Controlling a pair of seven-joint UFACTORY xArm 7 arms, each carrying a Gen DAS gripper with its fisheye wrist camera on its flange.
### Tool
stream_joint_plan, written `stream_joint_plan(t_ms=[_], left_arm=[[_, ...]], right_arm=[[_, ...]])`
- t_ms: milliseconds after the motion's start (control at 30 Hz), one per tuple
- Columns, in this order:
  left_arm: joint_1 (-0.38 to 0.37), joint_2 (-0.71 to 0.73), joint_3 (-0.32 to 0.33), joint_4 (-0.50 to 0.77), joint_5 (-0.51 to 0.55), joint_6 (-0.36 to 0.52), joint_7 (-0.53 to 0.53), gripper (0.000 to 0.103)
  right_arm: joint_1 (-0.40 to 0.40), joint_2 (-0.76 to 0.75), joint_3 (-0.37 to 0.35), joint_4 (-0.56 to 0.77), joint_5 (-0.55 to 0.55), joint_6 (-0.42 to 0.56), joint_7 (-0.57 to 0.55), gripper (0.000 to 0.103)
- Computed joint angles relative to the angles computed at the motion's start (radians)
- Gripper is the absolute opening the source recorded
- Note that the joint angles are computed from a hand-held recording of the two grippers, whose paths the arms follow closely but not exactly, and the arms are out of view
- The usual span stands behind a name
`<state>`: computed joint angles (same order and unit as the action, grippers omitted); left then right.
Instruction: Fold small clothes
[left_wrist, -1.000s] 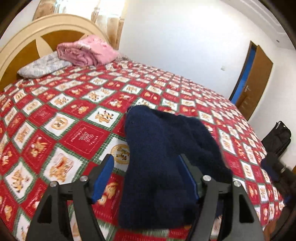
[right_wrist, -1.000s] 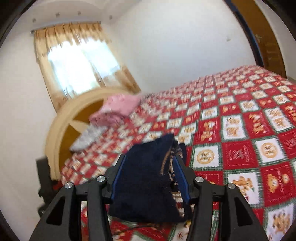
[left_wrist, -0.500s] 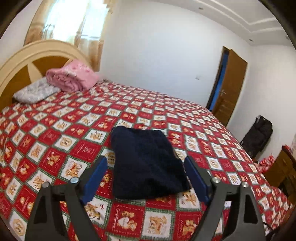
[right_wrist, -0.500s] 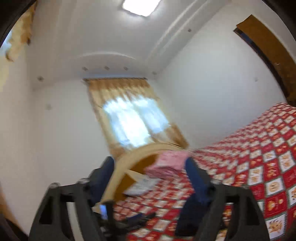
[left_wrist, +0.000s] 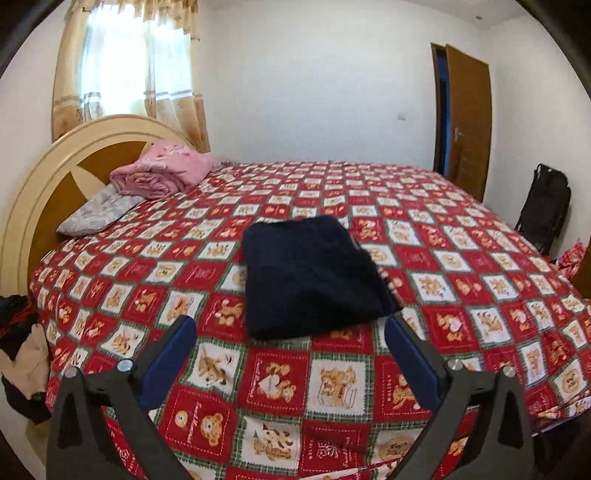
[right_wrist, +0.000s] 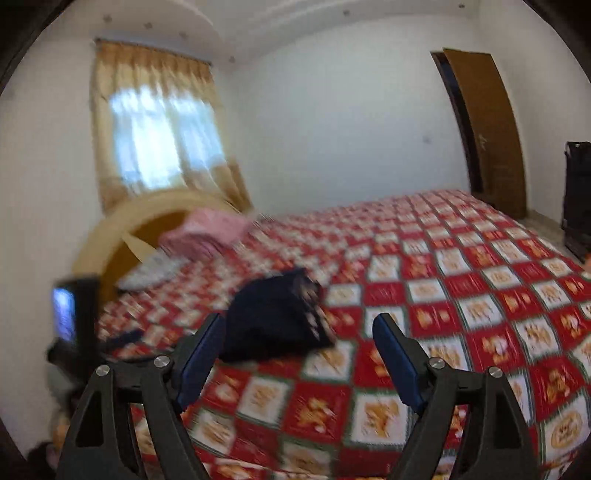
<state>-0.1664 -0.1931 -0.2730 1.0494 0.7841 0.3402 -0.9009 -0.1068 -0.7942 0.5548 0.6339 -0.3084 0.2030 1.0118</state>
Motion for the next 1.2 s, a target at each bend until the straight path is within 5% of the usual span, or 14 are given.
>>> stream_joint_plan(t_ms=[200,400,533,767,900,1200], left_arm=[[-0.011,0.01,-0.007,-0.045,-0.002,0.004,-0.013,0.103],[-0.08,0.071,0.024,-0.033,-0.125,0.091,0.091,0.103],[-0.086,0.057,0.004,-0.012,0.033,0.175,-0.018,0.103],[-0.03,-0.067,-0.025,-0.03,0.269,0.2,-0.259,0.103],[-0.006,-0.096,-0.054,-0.029,0.292,0.25,-0.31,0.103],[0.047,-0.152,-0.066,-0.054,0.27,0.204,-0.373,0.103]], right_arm=[[-0.024,0.177,0.043,0.034,-0.027,0.087,0.029,0.083],[0.052,0.331,-0.014,0.091,-0.082,0.1,0.025,0.083],[0.042,0.352,-0.003,0.157,-0.184,0.105,0.072,0.083],[-0.048,0.274,0.091,0.213,-0.379,0.074,0.242,0.083],[-0.066,0.249,0.106,0.226,-0.398,0.073,0.252,0.083],[-0.119,0.207,0.142,0.233,-0.381,0.05,0.293,0.083]])
